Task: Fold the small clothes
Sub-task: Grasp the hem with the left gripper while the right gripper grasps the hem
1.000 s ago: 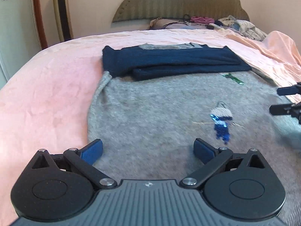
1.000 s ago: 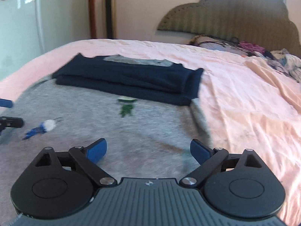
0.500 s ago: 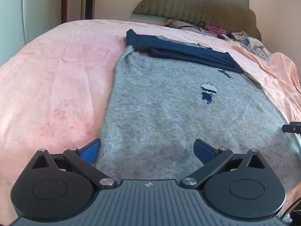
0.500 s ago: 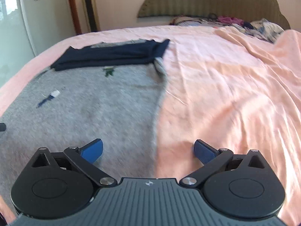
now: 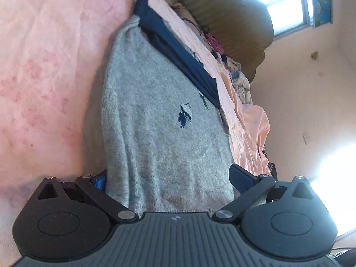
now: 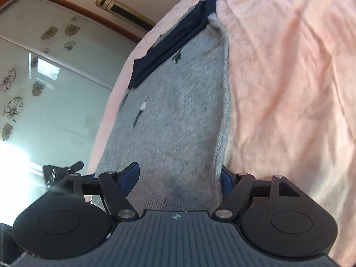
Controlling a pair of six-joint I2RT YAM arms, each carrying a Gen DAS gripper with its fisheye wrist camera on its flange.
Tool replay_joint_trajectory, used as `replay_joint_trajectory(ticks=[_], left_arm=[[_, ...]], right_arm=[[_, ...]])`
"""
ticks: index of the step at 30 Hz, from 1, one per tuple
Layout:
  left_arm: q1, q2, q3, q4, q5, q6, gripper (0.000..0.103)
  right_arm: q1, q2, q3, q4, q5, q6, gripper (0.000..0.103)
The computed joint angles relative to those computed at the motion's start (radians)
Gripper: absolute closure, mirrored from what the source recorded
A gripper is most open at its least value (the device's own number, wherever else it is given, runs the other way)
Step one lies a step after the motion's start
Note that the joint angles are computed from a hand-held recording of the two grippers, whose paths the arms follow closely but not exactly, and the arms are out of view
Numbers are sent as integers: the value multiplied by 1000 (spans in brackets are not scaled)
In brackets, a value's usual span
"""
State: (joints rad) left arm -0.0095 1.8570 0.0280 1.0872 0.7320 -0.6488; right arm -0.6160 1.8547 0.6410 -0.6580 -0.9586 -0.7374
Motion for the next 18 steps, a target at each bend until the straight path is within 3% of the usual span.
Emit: replay_joint_trajectory(ticks=[2, 4, 5, 6, 7, 8, 12, 14, 15, 16, 18], left_arm=[[13, 71, 3, 74, 19, -31, 1], [-20, 10, 14, -12, -34, -18, 20], [-48, -65, 32, -141, -88, 9, 57], [-79, -119, 67, -285, -145, 37, 88], [-105, -142, 97, -384, -193, 55, 97], [-99, -141, 99, -387, -189, 64, 97], [-131, -404, 83, -626, -285, 139, 98], [-148, -453, 86, -710, -333, 196, 98], [-152, -407, 94, -705, -359, 214, 99], [-133, -373, 71, -630, -334, 215, 99], [-104, -354, 55, -587, -288, 197, 98]], right_arm=[[22, 3, 3, -20, -5, -10, 28], [42, 4, 8, -19, -8, 11, 28], [49, -9, -1, -9, -5, 21, 32], [65, -31, -13, 19, 12, 50, 52], [88, -44, -18, 57, 48, 90, 71], [101, -49, -21, 81, 88, 115, 91], [85, -91, -22, 52, 87, 67, 92], [45, -127, -19, 16, 103, 28, 93], [25, -124, -17, 11, 122, 18, 95], [15, -100, -10, 20, 147, 21, 95], [-10, -11, 14, 7, 109, 15, 95]])
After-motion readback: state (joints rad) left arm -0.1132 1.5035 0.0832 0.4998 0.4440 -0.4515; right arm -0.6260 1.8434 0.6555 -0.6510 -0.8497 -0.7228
